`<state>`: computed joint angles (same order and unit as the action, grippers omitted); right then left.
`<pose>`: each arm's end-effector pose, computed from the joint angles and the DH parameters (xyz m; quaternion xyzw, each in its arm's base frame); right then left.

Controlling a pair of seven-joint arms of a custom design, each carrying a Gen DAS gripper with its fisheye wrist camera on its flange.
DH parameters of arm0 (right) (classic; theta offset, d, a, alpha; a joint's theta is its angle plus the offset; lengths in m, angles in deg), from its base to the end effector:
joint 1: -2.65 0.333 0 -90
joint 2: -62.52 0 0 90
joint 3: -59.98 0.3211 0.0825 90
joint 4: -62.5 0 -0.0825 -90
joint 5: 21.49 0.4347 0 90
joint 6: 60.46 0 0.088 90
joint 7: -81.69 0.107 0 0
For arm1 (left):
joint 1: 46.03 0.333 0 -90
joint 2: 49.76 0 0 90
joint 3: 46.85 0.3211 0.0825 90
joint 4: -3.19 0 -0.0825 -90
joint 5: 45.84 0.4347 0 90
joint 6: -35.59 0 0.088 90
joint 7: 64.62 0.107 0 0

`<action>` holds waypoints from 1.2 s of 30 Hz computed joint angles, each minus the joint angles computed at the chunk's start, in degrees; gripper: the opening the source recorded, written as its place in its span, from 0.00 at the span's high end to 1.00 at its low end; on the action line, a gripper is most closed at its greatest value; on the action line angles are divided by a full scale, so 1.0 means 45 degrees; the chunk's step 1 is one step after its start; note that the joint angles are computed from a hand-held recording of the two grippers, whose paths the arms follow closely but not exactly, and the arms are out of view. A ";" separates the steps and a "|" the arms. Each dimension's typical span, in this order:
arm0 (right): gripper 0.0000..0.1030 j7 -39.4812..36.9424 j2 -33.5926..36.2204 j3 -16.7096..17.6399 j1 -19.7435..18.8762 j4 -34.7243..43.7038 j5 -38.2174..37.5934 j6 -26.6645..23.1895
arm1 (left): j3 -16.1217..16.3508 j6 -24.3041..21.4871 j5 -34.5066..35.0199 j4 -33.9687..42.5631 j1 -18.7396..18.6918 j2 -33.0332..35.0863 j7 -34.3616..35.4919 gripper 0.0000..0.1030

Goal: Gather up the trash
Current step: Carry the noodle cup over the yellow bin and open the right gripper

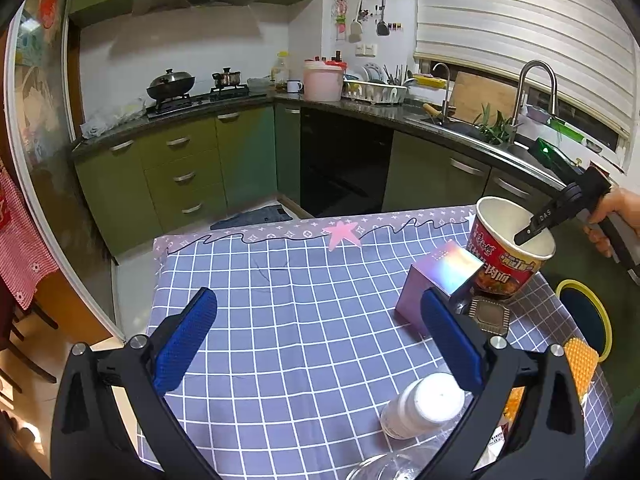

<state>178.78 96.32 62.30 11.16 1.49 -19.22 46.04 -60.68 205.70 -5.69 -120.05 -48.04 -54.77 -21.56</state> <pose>0.7821 0.1431 0.5131 -0.7200 0.6857 -0.0355 0.1004 0.5716 -0.2113 0.5137 -0.5953 0.6605 -0.3460 0.2994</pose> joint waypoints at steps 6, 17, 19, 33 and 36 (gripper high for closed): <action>0.95 -0.0136 -0.0428 0.0101 -0.0120 -0.0627 0.0286 0.0644 | 0.0003 0.0116 0.0104 -0.0047 0.0016 0.0003 -0.0053 0.05; 0.95 -0.0402 -0.5645 -0.0545 -0.1345 -0.6549 0.1584 0.3343 | -0.0049 0.0239 -0.0184 -0.0129 -0.0029 -0.0052 0.0163 0.05; 0.95 -0.0112 -0.6622 -0.0894 -0.1552 -0.7869 0.1413 0.3600 | -0.0077 0.0240 -0.0229 -0.0125 -0.0034 -0.0059 0.0248 0.05; 0.93 0.0559 -0.7464 -0.2140 -0.2915 -1.2606 0.1713 0.5077 | -0.0281 -0.1032 0.0031 0.0349 -0.0508 -0.0196 0.0552 0.05; 0.93 0.0373 -0.6790 -0.2044 -0.3058 -1.2564 0.1978 0.5317 | -0.0289 -0.1150 -0.0297 0.0315 -0.0661 -0.0324 0.0939 0.05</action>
